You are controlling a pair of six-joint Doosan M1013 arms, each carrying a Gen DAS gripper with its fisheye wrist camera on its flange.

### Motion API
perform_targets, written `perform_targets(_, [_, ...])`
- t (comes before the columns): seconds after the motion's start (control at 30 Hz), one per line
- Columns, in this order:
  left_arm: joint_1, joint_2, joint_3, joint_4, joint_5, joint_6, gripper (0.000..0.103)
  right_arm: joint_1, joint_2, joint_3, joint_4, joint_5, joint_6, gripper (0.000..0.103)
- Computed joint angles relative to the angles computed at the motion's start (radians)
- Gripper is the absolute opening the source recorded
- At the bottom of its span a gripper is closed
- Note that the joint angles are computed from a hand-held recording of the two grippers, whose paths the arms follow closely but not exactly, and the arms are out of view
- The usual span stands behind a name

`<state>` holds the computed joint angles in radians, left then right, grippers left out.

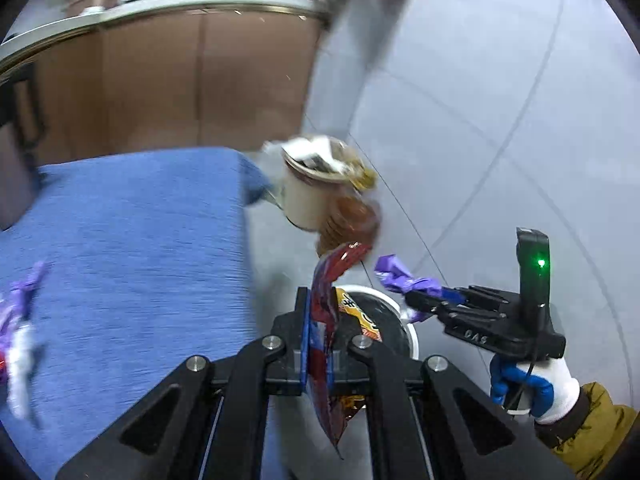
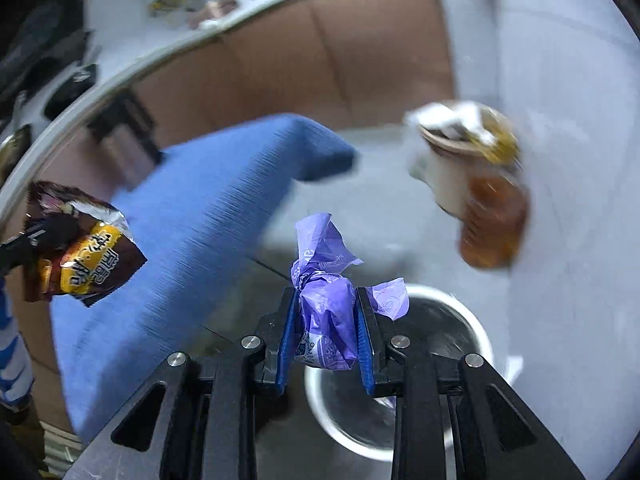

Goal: Collect trash
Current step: 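Carry both items over the bin and open both grippers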

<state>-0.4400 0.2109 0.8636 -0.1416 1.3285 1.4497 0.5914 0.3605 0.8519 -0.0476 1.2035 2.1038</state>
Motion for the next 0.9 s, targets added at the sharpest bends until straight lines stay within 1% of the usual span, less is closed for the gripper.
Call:
perform_targets(0.03, [-0.017, 0.019, -0.013, -0.004, 0.015, -0.001, 0.006, -0.006, -0.009, 0.027, -0.003, 0.002, 0.01, 0.028])
perform_targets(0.07, [-0.027, 0.032, -0.021, -0.01, 0.025, -0.003, 0.009, -0.013, -0.016, 0.049, -0.004, 0.003, 0.02, 0.029])
perform_targets(0.1, [-0.04, 0.048, -0.03, -0.018, 0.035, -0.003, 0.009, -0.016, -0.023, 0.069, -0.005, 0.001, 0.027, 0.03])
perform_targets(0.13, [-0.052, 0.062, -0.036, -0.017, 0.041, -0.008, 0.01, -0.021, -0.029, 0.089, -0.008, 0.002, 0.034, 0.032])
perform_targets(0.2, [-0.061, 0.091, -0.057, -0.047, 0.063, -0.008, 0.012, -0.028, -0.033, 0.115, -0.015, 0.008, 0.045, 0.034])
perform_targets(0.23, [-0.065, 0.102, -0.063, -0.059, 0.073, -0.009, 0.014, -0.03, -0.032, 0.124, -0.027, 0.018, 0.054, 0.034])
perform_targets(0.27, [-0.069, 0.113, -0.067, -0.066, 0.081, -0.015, 0.019, -0.032, -0.034, 0.131, -0.035, 0.025, 0.06, 0.034])
perform_targets(0.3, [-0.071, 0.123, -0.072, -0.076, 0.089, -0.019, 0.022, -0.034, -0.035, 0.14, -0.041, 0.026, 0.07, 0.035])
perform_targets(0.37, [-0.073, 0.136, -0.08, -0.101, 0.094, -0.032, 0.03, -0.036, -0.041, 0.158, -0.055, 0.026, 0.09, 0.041])
perform_targets(0.4, [-0.071, 0.138, -0.081, -0.114, 0.09, -0.035, 0.032, -0.037, -0.046, 0.167, -0.065, 0.026, 0.096, 0.041])
perform_targets(0.47, [-0.069, 0.135, -0.079, -0.13, 0.077, -0.033, 0.039, -0.035, -0.057, 0.179, -0.085, 0.028, 0.104, 0.042])
perform_targets(0.57, [-0.067, 0.115, -0.064, -0.135, 0.052, -0.035, 0.04, -0.031, -0.065, 0.178, -0.11, 0.028, 0.113, 0.042])
perform_targets(0.63, [-0.064, 0.094, -0.052, -0.115, 0.03, -0.036, 0.04, -0.026, -0.065, 0.165, -0.121, 0.028, 0.114, 0.042])
perform_targets(0.73, [-0.043, 0.054, -0.017, -0.085, -0.011, -0.04, 0.04, -0.012, -0.056, 0.127, -0.121, 0.021, 0.094, 0.042])
perform_targets(0.83, [-0.013, 0.012, 0.019, -0.038, -0.048, -0.049, 0.04, 0.006, -0.031, 0.064, -0.091, 0.007, 0.036, 0.042])
perform_targets(0.9, [0.011, -0.026, 0.053, 0.011, -0.078, -0.058, 0.046, 0.02, 0.001, 0.004, -0.062, 0.008, -0.015, 0.042])
